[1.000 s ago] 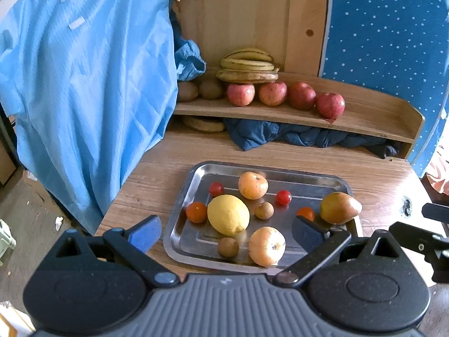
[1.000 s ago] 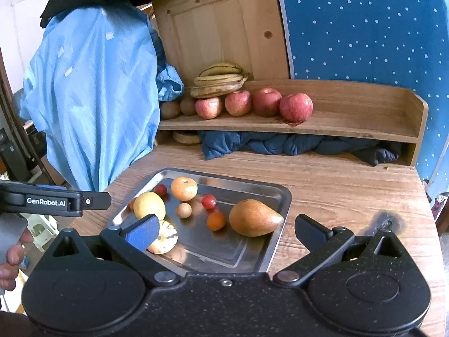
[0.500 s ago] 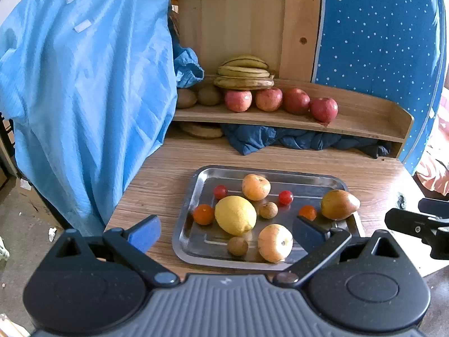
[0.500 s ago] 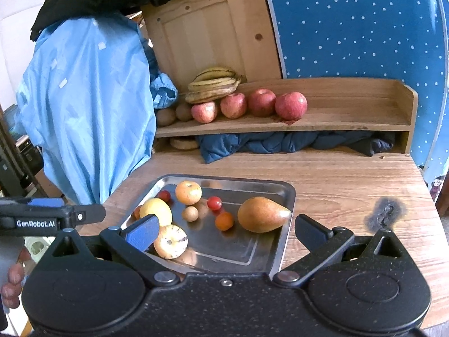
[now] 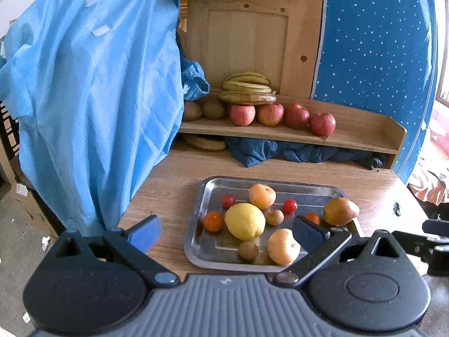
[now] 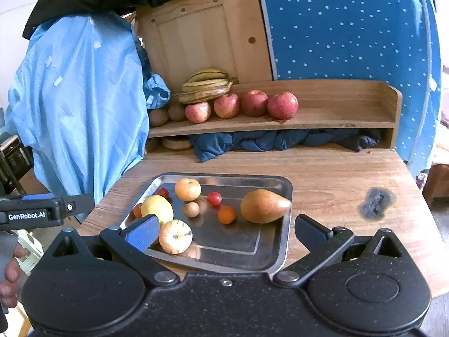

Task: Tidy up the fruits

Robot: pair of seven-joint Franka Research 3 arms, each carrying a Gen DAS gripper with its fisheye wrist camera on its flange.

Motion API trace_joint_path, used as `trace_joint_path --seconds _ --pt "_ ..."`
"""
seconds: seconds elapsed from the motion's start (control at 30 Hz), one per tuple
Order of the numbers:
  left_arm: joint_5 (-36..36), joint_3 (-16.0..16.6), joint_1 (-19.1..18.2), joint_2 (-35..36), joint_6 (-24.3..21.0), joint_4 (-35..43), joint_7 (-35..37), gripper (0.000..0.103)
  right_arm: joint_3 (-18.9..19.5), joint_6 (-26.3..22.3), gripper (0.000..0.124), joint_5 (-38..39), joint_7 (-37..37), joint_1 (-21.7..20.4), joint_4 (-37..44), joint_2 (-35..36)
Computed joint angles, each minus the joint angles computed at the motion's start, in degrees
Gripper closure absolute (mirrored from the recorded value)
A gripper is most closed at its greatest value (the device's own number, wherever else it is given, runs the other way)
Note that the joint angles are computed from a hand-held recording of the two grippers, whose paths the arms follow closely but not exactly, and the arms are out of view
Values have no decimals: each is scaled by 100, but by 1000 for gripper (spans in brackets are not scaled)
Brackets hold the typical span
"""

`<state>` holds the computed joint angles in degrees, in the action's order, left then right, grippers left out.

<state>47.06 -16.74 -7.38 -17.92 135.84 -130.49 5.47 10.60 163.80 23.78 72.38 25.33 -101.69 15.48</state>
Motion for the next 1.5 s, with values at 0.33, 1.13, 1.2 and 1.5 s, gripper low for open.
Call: trace_joint_path --seconds 0.33,1.13,1.2,1.5 --pt "-409 82 -33 -515 246 -576 190 1 -238 5 22 -826 862 324 -591 -485" --pt "-1256 -28 -49 -1337 795 -1458 954 1 -144 690 22 -3272 3965 417 -2052 -1409" --pt "-1340 -35 -63 -1334 727 -1436 989 1 -148 674 22 -3261 3896 396 -2000 -1340" --pt "-1495 -35 -86 -1341 646 -1472 1088 1 -163 568 22 -3196 3751 454 -1831 -1200"
